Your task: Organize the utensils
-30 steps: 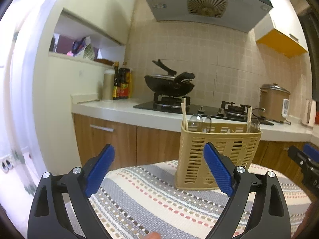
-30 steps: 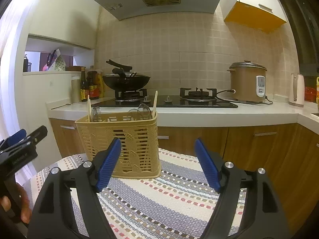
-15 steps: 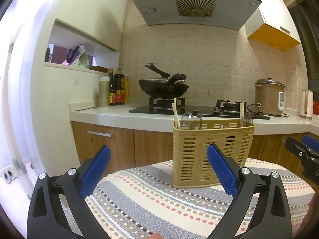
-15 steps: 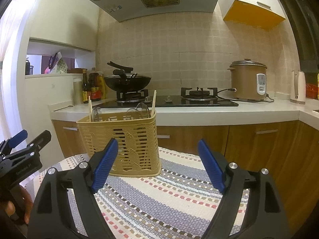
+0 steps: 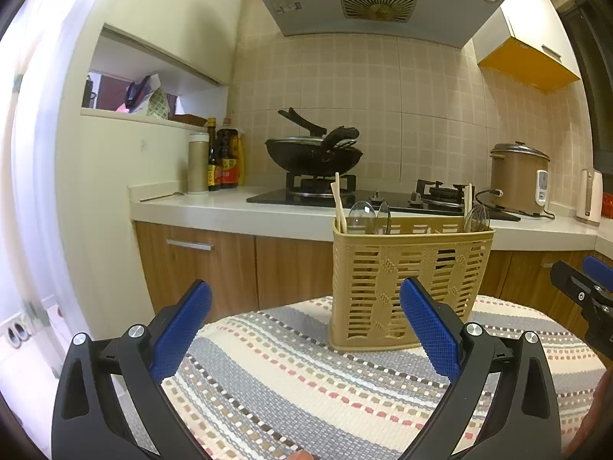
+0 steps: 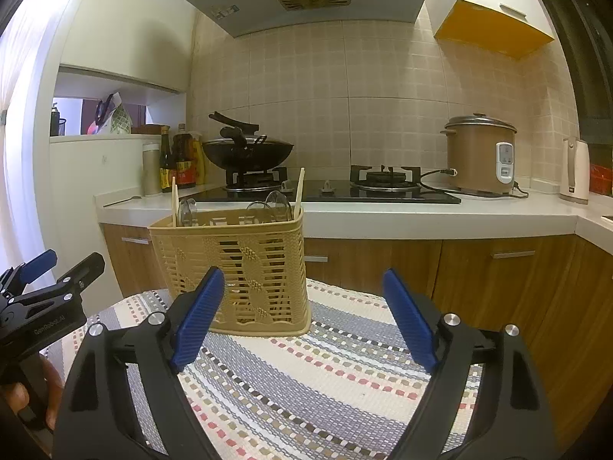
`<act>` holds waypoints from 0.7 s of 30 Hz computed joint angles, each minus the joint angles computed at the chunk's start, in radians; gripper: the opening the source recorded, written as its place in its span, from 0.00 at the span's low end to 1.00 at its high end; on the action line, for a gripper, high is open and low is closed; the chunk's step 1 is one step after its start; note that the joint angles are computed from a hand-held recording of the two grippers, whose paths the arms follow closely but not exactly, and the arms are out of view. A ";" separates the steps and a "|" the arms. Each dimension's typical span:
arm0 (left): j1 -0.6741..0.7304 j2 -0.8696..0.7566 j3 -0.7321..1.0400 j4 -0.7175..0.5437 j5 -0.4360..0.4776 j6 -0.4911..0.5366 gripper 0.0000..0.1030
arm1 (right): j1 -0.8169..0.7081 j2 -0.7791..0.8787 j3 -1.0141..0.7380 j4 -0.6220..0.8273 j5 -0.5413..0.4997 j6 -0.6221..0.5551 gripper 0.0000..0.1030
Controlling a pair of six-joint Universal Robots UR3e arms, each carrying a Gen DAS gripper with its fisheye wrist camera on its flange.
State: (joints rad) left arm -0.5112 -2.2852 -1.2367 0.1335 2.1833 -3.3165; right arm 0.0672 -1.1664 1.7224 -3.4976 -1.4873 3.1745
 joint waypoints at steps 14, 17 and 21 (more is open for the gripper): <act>0.020 0.026 -0.031 -0.014 -0.013 -0.050 0.93 | -0.002 -0.002 0.002 -0.001 -0.002 0.009 0.81; 0.020 0.024 -0.030 -0.010 -0.012 -0.040 0.93 | -0.001 -0.001 0.002 0.002 -0.004 0.008 0.81; 0.019 0.020 -0.027 -0.009 -0.010 -0.037 0.93 | 0.000 0.000 -0.001 0.001 -0.007 0.008 0.81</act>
